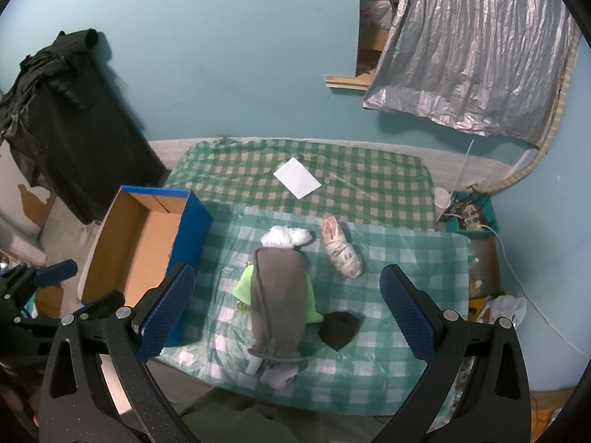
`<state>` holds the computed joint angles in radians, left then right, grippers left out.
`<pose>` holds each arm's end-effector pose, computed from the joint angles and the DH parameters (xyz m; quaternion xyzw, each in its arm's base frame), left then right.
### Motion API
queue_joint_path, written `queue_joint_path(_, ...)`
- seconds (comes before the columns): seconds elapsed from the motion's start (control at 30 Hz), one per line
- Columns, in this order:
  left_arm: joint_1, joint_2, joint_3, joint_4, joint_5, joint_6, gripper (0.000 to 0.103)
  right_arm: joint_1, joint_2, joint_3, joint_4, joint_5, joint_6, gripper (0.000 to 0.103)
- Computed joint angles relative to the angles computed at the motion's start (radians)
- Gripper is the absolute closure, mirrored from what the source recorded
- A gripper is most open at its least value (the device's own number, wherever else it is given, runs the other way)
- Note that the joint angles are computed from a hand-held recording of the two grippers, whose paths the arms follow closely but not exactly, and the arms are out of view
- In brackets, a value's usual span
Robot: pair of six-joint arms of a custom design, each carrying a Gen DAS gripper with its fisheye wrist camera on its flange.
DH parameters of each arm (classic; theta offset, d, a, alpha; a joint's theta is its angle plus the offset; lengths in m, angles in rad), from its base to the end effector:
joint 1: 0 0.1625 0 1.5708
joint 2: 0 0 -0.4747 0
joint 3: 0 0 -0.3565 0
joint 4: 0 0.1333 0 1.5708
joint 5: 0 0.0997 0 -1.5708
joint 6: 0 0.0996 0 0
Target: Organize soft objects
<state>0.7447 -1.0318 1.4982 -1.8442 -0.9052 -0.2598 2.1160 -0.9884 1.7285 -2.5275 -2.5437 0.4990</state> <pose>-0.3422 -0.5803 0.3136 0.2930 0.8945 -0.0900 0.3255 0.3722 -0.5154 0.2852 -0.0302 -0.8798 0.3146 0.3552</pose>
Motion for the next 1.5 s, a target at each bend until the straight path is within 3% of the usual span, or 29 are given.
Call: queue_joint_path(1.5,0.001,0.007,-0.004,0.005,0.0,-0.002,0.021,-0.008,0.002,-0.007,0.015,0.008,0.008,0.002)
